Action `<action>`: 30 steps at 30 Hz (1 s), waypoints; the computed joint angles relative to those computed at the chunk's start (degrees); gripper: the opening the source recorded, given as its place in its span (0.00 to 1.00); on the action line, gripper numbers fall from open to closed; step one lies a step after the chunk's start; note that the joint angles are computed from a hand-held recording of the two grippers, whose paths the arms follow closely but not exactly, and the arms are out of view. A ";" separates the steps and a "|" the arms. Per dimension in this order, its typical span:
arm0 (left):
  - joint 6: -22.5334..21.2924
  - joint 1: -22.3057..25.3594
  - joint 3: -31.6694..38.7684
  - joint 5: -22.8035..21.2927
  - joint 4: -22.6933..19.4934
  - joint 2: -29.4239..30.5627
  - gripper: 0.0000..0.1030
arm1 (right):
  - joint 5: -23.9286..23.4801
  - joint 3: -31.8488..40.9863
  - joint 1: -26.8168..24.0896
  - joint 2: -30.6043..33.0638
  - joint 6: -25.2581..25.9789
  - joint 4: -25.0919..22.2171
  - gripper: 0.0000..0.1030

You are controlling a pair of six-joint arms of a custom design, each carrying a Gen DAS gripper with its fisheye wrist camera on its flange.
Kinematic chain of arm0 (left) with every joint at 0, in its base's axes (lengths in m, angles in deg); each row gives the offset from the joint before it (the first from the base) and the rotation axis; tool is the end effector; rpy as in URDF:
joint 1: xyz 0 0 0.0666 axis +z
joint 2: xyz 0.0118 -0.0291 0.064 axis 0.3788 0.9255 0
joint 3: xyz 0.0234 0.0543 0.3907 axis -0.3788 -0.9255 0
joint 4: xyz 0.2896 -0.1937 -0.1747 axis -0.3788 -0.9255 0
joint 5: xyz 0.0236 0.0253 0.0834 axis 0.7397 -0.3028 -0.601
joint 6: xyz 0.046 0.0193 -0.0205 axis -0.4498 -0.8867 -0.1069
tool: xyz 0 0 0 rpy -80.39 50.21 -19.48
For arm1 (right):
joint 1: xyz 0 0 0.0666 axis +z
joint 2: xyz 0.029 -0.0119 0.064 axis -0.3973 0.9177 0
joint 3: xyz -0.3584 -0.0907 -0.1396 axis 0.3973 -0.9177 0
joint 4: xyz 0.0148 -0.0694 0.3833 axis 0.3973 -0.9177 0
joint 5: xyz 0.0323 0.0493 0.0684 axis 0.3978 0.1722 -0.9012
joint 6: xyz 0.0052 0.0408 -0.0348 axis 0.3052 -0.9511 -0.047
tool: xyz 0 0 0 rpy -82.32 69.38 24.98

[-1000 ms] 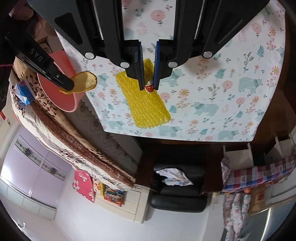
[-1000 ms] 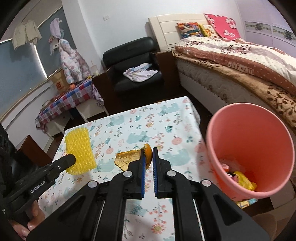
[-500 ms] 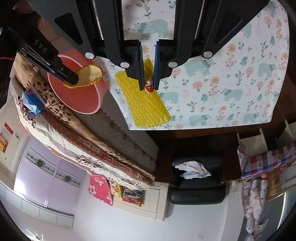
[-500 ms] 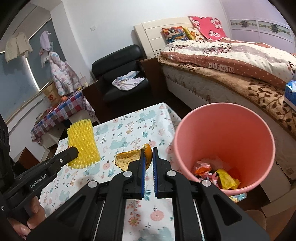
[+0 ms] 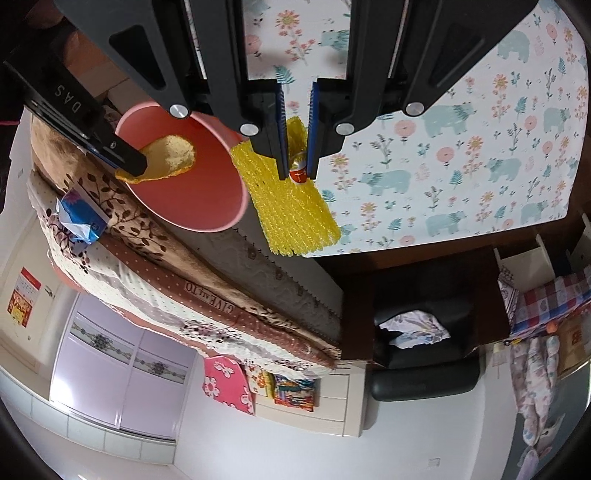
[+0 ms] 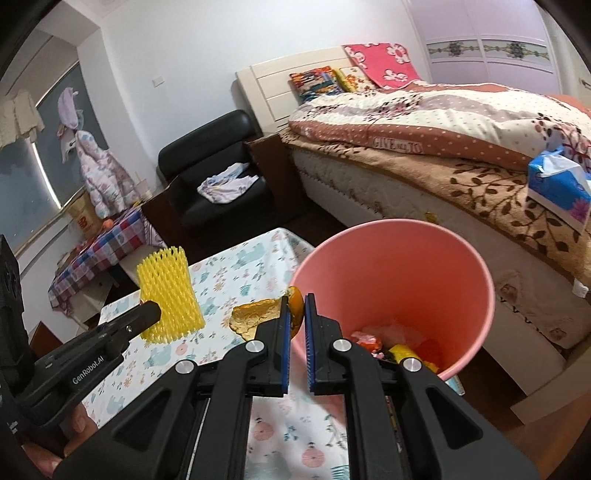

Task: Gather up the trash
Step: 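Lift the foam net and orange peel and carry both over the pink bucket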

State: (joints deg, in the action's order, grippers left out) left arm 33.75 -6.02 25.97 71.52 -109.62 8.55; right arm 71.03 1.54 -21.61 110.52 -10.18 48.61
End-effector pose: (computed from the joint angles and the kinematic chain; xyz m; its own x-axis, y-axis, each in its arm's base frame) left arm 0.4816 -0.2522 0.3834 -0.6385 -0.0441 -0.7684 0.1232 0.9796 -0.1586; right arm 0.4749 0.0224 0.3479 -0.6045 0.2382 -0.7602 -0.0544 0.9397 0.3378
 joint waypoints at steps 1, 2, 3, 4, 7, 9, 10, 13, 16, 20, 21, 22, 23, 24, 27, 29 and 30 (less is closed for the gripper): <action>-0.13 -0.19 0.48 -0.04 -0.14 0.36 0.08 | 0.19 -0.14 -0.37 -0.13 -0.05 0.21 0.07; -0.25 -0.45 0.90 -0.11 -0.20 0.72 0.09 | 0.32 -0.26 -0.63 -0.17 -0.10 0.43 0.07; -0.46 -0.78 1.50 -0.25 -0.30 1.22 0.08 | 0.47 -0.40 -1.04 -0.28 -0.17 0.67 0.07; -0.63 -1.00 2.08 -0.35 -0.39 1.71 0.09 | 0.61 -0.53 -1.36 -0.37 -0.24 0.84 0.07; -1.11 -1.76 3.57 -0.73 -0.49 3.00 0.09 | 1.26 -0.68 -2.40 -0.38 -0.37 1.43 0.07; -1.23 -2.25 4.49 -0.88 -0.66 3.85 0.09 | 1.78 -0.87 -3.12 -0.36 -0.63 1.91 0.07; -1.31 -2.40 4.97 -0.88 -0.80 4.24 0.09 | 1.88 -0.98 -3.43 -0.39 -0.85 2.09 0.07; -1.65 -2.92 6.40 -0.88 -1.19 5.61 0.09 | 2.11 -1.16 -4.36 -0.29 -1.17 2.52 0.07; -2.09 -3.38 7.95 -0.96 -1.61 7.05 0.09 | 2.42 -1.09 -5.11 0.03 -1.17 2.84 0.07; -2.24 -3.79 9.86 -0.88 -2.00 8.89 0.09 | 2.88 -0.98 -5.87 0.46 -1.25 3.29 0.07; -2.33 -3.80 10.14 -0.81 -2.02 9.19 0.09 | 3.16 -0.93 -6.04 0.63 -1.12 3.40 0.07; -2.47 -3.93 10.81 -0.82 -2.19 9.82 0.09 | 3.48 -0.91 -6.19 0.77 -1.02 3.54 0.07; -2.54 -4.05 11.32 -0.81 -2.36 10.27 0.09 | 3.81 -0.93 -6.33 0.88 -0.94 3.66 0.07; -2.68 -4.17 11.87 -0.78 -2.52 10.79 0.09 | 4.07 -0.96 -6.41 0.92 -0.88 3.73 0.07; -3.17 -4.61 13.32 -0.88 -2.98 12.23 0.09 | 5.02 -0.92 -6.67 1.28 -0.80 3.84 0.07; -3.47 -4.94 14.19 -0.88 -3.24 13.13 0.09 | 5.45 -0.77 -6.88 1.76 -0.87 3.85 0.07; -3.58 -5.10 14.56 -0.86 -3.31 13.52 0.09 | 5.79 -0.75 -6.91 1.95 -0.84 3.86 0.07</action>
